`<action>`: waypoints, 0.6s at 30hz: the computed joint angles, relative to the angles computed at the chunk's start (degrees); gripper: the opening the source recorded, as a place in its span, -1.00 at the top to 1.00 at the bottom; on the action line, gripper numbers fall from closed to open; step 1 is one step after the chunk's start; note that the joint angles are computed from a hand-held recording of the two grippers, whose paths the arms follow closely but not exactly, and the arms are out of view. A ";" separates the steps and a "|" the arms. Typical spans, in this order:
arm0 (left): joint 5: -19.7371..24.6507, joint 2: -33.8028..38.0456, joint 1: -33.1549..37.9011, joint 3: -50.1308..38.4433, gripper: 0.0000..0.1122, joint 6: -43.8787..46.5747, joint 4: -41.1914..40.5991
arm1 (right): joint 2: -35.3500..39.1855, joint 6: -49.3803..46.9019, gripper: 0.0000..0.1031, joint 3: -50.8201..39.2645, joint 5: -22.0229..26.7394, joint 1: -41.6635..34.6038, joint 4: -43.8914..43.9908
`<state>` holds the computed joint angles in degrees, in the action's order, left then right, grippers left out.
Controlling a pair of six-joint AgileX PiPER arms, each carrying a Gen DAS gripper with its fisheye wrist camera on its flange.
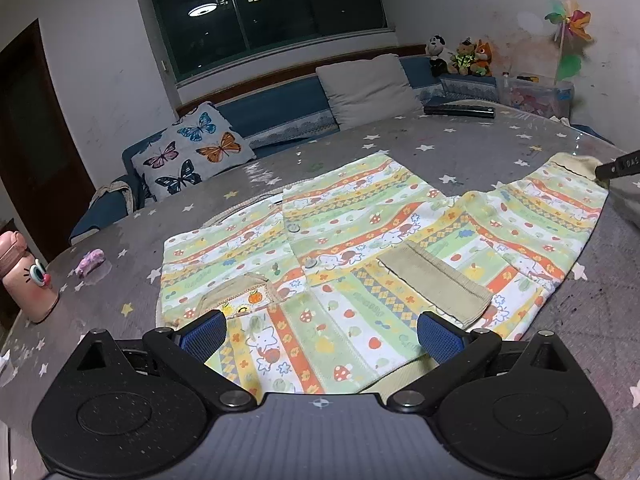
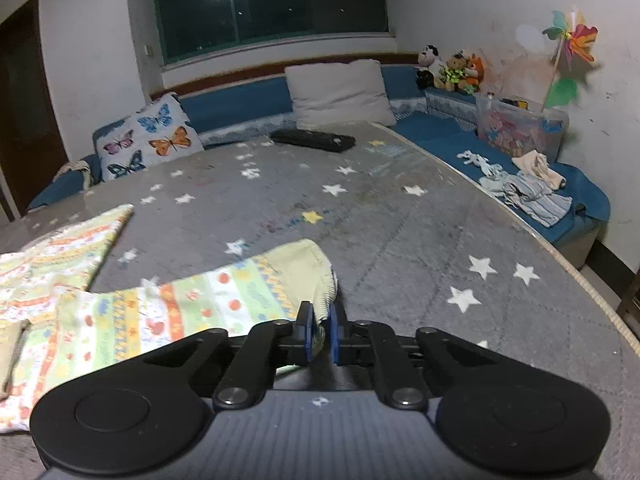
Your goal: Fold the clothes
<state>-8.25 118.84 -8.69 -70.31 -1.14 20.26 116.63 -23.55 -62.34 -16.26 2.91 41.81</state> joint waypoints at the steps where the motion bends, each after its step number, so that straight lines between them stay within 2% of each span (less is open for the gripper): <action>1: -0.01 0.02 0.08 0.01 -0.84 0.16 -0.17 | -0.63 1.74 0.86 0.35 -0.06 0.29 -1.50; 4: -0.18 0.05 0.36 0.19 -0.84 0.21 -0.39 | -2.70 7.28 0.87 1.23 0.11 1.16 -6.36; 10: -1.05 0.11 1.49 0.73 -0.84 -3.55 2.85 | -7.21 9.49 0.87 1.45 -0.51 5.79 -8.48; 13: -1.85 0.01 2.28 1.25 -0.84 -6.22 5.30 | -8.50 15.06 0.87 -0.04 1.20 7.81 -13.75; 18: -3.70 -0.44 4.29 2.62 -0.84 -10.96 9.60 | -8.20 17.64 0.88 -5.17 4.60 12.21 -18.21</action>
<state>-11.96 118.41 -4.40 -67.69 -12.10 29.86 108.43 -5.91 -67.50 -11.65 15.12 23.60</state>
